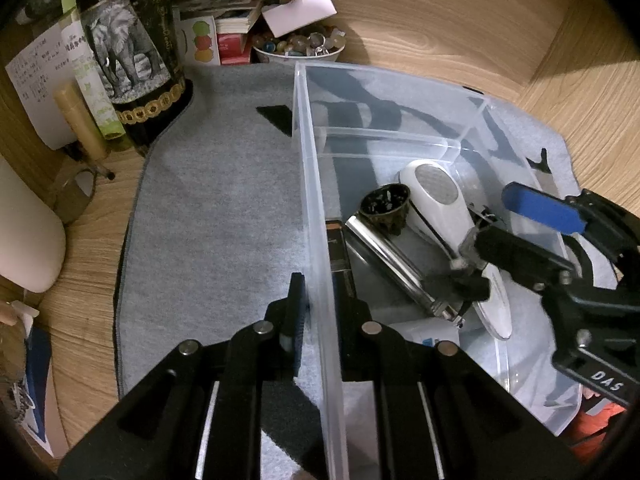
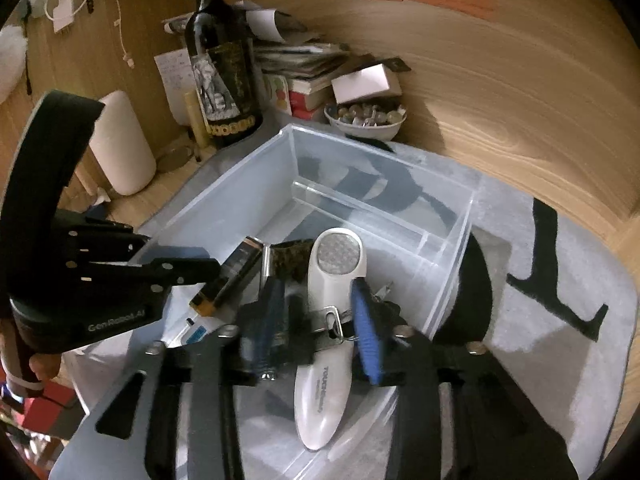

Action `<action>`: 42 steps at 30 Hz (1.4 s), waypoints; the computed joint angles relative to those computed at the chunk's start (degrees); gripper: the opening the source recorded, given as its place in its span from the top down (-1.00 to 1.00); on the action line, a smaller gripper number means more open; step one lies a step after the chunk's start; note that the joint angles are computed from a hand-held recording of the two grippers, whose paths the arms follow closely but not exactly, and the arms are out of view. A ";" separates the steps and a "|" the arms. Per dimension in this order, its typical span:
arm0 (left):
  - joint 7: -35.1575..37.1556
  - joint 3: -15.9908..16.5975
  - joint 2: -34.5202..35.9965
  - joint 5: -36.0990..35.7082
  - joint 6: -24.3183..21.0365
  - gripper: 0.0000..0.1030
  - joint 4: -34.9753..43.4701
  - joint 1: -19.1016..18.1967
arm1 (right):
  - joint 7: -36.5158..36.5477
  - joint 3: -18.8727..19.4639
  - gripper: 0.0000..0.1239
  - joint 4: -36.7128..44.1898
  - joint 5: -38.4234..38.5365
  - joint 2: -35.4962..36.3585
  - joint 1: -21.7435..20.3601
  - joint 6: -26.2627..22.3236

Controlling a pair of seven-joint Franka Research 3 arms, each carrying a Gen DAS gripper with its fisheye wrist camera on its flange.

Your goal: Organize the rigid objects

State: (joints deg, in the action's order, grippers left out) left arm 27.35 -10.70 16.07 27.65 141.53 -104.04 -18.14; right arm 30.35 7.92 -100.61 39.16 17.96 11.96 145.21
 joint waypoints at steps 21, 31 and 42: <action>-28.15 -2.63 -9.79 36.37 -5.12 -0.64 -6.02 -5.98 | -17.34 -1.74 -0.35 -13.71 23.78 -13.87 -1.22 7.80; -36.26 -5.19 -9.29 42.67 -7.99 -0.90 -7.96 -8.50 | -28.12 -5.41 -0.65 -23.51 36.41 -20.91 1.30 12.74; -38.07 -5.15 -7.58 46.61 -9.90 -0.93 -6.76 -11.24 | -30.10 -7.21 -0.66 -26.69 39.73 -22.32 1.29 11.77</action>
State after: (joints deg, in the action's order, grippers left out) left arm -10.72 -15.85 8.49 74.25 131.63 -110.80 -29.38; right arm 0.25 0.72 -127.30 78.89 -4.36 13.24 156.98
